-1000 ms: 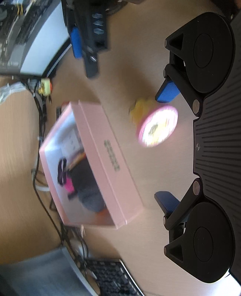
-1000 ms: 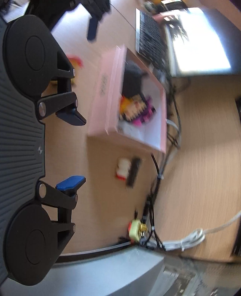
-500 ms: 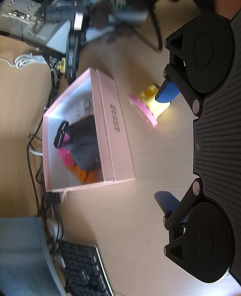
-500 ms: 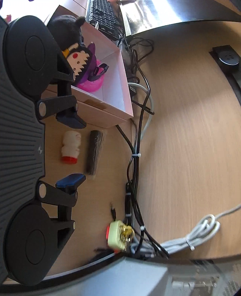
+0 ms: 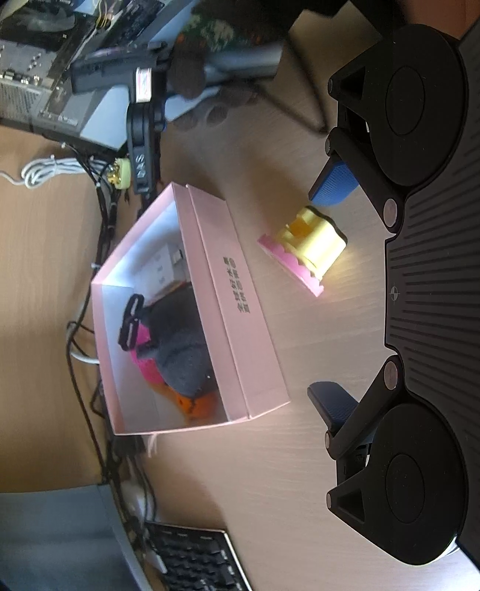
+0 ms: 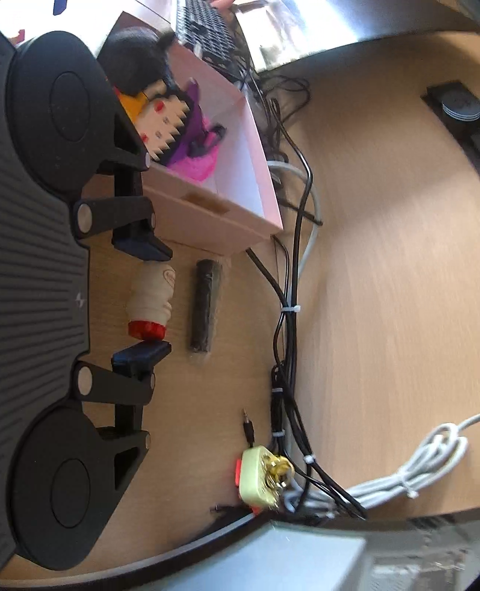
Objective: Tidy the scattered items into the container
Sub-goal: 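Grasp the white bottle with red cap with the right gripper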
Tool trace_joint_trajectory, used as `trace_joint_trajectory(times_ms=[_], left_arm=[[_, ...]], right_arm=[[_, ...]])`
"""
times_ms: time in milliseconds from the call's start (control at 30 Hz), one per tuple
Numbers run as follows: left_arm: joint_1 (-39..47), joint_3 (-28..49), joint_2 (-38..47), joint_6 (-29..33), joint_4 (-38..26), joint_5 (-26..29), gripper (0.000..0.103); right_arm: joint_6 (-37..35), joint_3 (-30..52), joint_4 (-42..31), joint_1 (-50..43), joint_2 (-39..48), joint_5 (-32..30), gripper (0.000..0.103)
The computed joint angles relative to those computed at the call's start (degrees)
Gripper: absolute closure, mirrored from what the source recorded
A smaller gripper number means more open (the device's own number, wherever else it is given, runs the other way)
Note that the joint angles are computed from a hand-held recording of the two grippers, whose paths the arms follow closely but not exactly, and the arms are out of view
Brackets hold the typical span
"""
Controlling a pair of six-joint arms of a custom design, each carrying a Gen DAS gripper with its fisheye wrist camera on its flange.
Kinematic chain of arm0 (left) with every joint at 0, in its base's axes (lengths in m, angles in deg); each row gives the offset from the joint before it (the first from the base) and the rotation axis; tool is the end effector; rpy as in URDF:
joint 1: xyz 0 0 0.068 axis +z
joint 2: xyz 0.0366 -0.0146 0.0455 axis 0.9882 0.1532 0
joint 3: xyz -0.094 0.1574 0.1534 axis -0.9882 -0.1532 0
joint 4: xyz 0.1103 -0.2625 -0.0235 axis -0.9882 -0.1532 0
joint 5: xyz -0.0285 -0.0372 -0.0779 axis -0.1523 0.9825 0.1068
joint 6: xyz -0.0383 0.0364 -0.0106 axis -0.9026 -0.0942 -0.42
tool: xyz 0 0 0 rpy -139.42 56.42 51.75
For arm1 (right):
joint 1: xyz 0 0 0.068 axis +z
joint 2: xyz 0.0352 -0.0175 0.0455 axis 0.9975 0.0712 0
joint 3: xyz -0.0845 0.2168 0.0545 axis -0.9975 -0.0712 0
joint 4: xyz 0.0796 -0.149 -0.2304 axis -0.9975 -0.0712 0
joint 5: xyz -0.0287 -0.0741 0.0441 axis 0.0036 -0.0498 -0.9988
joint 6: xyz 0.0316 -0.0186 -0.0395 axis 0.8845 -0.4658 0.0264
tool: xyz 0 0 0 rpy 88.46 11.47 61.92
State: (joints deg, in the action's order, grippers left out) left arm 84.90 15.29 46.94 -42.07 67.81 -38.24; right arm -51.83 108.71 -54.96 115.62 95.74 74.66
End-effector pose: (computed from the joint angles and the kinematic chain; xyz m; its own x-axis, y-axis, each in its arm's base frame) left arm 0.2924 0.0030 0.0859 -0.6511 0.4231 -0.6301 0.5920 0.8026 -0.0729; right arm 0.3371 0.1805 0.0711 -0.6166 0.1854 -0.7651 0.0196 0.9752 0.2205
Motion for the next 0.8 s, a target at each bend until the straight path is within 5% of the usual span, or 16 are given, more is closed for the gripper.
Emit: trace_joint_trajectory(times_ms=[433,567,733,800], left_arm=[[-2.2,-12.5,-8.5,-2.8,9.8,-3.3,0.0],[-5.3,-18.6,-9.0,-3.3,22.5,-5.5,0.0],[-8.6,-19.2,-6.7,-3.9,29.3,-7.6,0.001],[-9.8,-18.6,-5.3,-3.7,30.4,-8.5,0.014]], right_arm=[[6.9,-21.8,-17.0,20.7,-28.5,10.2,0.056],[12.2,-23.7,-20.8,25.6,-30.7,11.9,0.056],[14.8,-24.4,-24.5,30.7,-32.3,13.6,0.056],[14.8,-24.4,-25.0,31.3,-32.5,13.6,0.056]])
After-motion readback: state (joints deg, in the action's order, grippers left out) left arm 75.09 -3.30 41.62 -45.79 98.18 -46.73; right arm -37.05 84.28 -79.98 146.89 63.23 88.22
